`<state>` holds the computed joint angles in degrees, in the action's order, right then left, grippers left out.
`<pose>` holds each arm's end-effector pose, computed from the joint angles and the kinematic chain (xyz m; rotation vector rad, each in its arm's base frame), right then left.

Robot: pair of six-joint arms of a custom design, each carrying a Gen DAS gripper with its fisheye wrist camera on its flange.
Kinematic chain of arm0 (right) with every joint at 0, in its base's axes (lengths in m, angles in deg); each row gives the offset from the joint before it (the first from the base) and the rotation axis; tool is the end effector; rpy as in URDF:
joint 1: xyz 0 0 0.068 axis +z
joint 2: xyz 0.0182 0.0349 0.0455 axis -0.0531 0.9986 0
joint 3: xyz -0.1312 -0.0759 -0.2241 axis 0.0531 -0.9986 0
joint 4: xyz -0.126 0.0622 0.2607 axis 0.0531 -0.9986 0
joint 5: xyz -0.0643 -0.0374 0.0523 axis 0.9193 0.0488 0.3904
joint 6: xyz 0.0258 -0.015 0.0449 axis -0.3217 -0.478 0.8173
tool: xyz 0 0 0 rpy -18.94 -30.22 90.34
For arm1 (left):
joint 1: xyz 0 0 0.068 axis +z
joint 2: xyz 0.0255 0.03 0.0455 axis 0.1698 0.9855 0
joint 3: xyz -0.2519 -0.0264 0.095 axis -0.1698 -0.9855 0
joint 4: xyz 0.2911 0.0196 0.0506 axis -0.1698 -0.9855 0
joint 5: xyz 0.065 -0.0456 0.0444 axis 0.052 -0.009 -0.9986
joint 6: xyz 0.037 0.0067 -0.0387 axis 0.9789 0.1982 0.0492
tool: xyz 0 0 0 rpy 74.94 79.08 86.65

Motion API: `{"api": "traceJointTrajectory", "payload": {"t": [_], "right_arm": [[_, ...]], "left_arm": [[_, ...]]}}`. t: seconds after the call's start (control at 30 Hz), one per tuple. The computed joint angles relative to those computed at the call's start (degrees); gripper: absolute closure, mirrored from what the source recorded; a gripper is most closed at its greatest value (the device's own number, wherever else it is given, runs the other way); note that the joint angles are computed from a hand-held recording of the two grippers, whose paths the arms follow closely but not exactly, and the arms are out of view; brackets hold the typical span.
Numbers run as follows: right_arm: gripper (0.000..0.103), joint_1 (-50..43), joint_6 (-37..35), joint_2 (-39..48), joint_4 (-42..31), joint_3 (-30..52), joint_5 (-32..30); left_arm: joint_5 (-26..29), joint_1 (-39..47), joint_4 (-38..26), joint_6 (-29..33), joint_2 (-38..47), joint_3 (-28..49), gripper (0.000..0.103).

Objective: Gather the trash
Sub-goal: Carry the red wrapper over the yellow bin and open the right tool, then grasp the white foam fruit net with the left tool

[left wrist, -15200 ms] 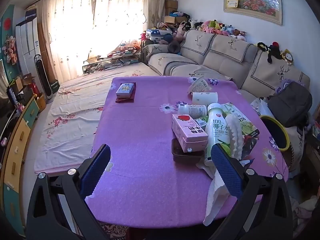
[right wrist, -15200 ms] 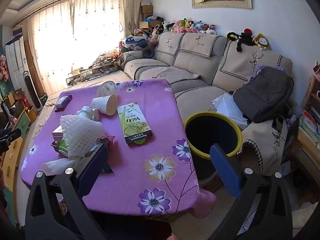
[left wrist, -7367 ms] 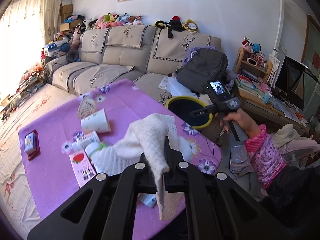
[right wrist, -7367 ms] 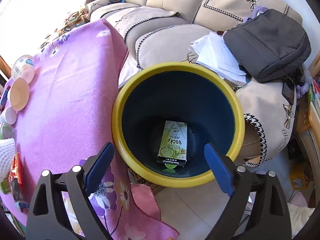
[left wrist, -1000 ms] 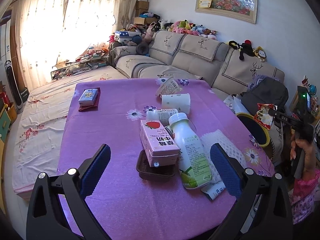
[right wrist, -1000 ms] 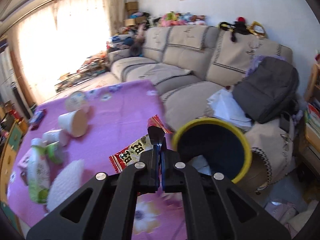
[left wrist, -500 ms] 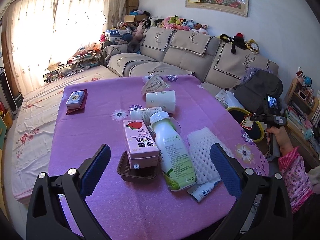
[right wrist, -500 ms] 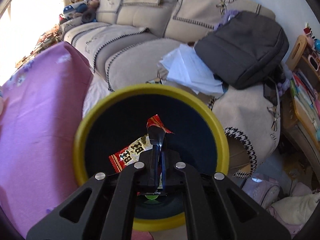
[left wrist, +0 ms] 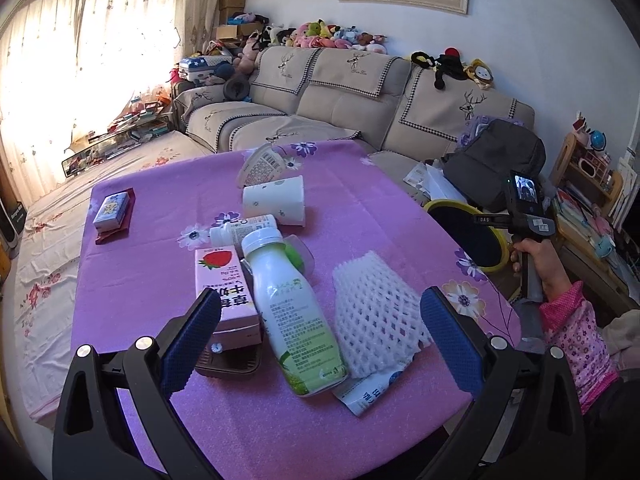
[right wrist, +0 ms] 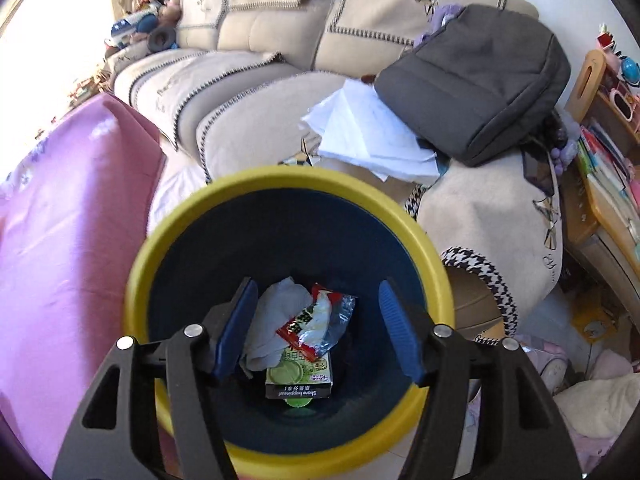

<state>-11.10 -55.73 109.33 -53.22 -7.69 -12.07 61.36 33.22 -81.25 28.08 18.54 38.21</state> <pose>0.1964 -0.0374 0.2147 0.7272 2.4300 -0.2568 0.1211 0.0274 0.3378 0.5595 2.2411 -0.3767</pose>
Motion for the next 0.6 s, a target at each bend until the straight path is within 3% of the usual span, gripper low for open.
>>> {"api": "traceJointTrajectory", "payload": {"t": [0.1, 0.37, 0.5, 0.6], "right_arm": [[0.038, 3.7, 1.7, -6.9, -3.7, -1.0, 1.6], [0.038, 17.3, 10.4, -18.8, -13.5, -1.9, 8.1], [0.038, 24.3, 15.9, -22.9, -18.1, -1.3, 11.8], [0.036, 28.8, 19.5, -25.0, -21.2, -1.0, 14.6]], "left_arm": [[-3.6, -7.4, 1.6, -4.9, -1.6, -0.9, 0.005], [-21.5, -37.5, 10.3, -25.7, -0.3, -4.3, 0.005], [-27.4, -45.8, 15.1, -31.8, 4.4, -5.9, 0.005], [-28.3, -47.9, 17.2, -34.6, 8.0, -6.9, 0.005]]}}
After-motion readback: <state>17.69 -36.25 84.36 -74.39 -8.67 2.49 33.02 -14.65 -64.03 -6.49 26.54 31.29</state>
